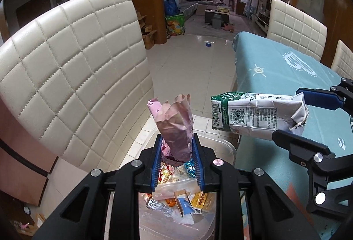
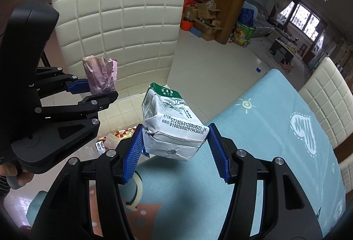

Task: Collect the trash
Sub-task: 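Open the left tool to drop the tissue while the right tool drops the milk carton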

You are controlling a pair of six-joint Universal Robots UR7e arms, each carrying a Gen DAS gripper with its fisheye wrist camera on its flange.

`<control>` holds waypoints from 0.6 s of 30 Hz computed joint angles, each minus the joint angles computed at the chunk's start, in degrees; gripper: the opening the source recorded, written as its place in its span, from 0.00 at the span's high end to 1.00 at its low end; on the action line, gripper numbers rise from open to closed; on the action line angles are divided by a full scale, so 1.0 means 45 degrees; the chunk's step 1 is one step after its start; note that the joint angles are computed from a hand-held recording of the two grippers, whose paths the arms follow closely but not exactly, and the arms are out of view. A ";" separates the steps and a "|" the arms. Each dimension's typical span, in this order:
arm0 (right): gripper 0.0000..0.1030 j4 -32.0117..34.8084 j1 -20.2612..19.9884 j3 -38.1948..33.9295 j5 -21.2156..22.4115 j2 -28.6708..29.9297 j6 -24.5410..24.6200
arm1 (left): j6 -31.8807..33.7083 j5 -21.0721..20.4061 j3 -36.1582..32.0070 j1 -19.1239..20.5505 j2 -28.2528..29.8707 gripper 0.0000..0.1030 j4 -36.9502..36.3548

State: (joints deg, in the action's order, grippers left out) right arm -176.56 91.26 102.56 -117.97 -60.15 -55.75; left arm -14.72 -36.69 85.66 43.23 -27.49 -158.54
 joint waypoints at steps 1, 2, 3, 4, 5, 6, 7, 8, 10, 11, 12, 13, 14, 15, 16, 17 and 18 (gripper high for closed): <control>0.43 0.0024 0.0005 -0.0043 -0.0006 0.0037 0.0026 | -0.0138 0.0054 -0.0014 0.0025 -0.0026 0.61 0.0125; 0.43 0.0029 0.0006 -0.0085 -0.0007 0.0075 0.0039 | -0.0249 0.0156 -0.0023 0.0031 -0.0032 0.41 0.0187; 0.43 0.0044 0.0011 -0.0113 -0.0008 0.0107 0.0059 | -0.0295 0.0389 0.0007 0.0002 -0.0025 0.32 0.0090; 0.43 0.0078 0.0004 -0.0130 -0.0003 0.0123 0.0084 | -0.0116 0.0684 0.0087 -0.0051 0.0013 0.21 -0.0295; 0.43 0.0108 -0.0001 -0.0138 -0.0002 0.0134 0.0110 | 0.0002 0.0865 0.0121 -0.0087 0.0039 0.18 -0.0500; 0.43 0.0153 -0.0011 -0.0141 -0.0007 0.0151 0.0139 | 0.0070 0.1041 0.0151 -0.0130 0.0056 0.17 -0.0626; 0.43 0.0190 -0.0017 -0.0133 -0.0011 0.0141 0.0152 | 0.0031 0.1162 0.0158 -0.0145 0.0050 0.17 -0.0573; 0.43 0.0211 -0.0019 -0.0134 -0.0011 0.0155 0.0158 | -0.0062 0.1259 0.0171 -0.0151 0.0036 0.17 -0.0477; 0.43 0.0266 -0.0004 -0.0118 0.0027 0.0168 0.0175 | -0.0137 0.1231 0.0256 -0.0122 -0.0059 0.17 -0.0435; 0.42 0.0303 0.0023 -0.0167 0.0033 0.0228 0.0196 | -0.0152 0.1263 0.0303 -0.0108 -0.0105 0.17 -0.0429; 0.42 0.0393 0.0051 -0.0191 0.0070 0.0246 0.0218 | -0.0210 0.1368 0.0365 -0.0110 -0.0147 0.17 -0.0397; 0.41 0.0450 0.0058 -0.0217 0.0134 0.0262 0.0203 | -0.0232 0.1403 0.0437 -0.0108 -0.0190 0.17 -0.0413; 0.39 0.0312 0.0078 -0.0193 0.0178 0.0273 0.0148 | -0.0261 0.1430 0.0494 -0.0105 -0.0237 0.17 -0.0411; 0.35 0.0120 0.0095 -0.0144 0.0216 0.0279 0.0072 | -0.0380 0.1493 0.0595 -0.0119 -0.0302 0.17 -0.0373; 0.21 -0.0092 0.0090 -0.0079 0.0334 0.0255 -0.0013 | -0.0446 0.1526 0.0634 -0.0124 -0.0334 0.17 -0.0335; 0.17 -0.0401 0.0077 0.0045 0.0518 0.0201 -0.0123 | -0.0546 0.1572 0.0696 -0.0134 -0.0393 0.17 -0.0261; 0.17 -0.0551 0.0086 0.0109 0.0550 0.0164 -0.0225 | -0.0583 0.1601 0.0716 -0.0134 -0.0422 0.17 -0.0228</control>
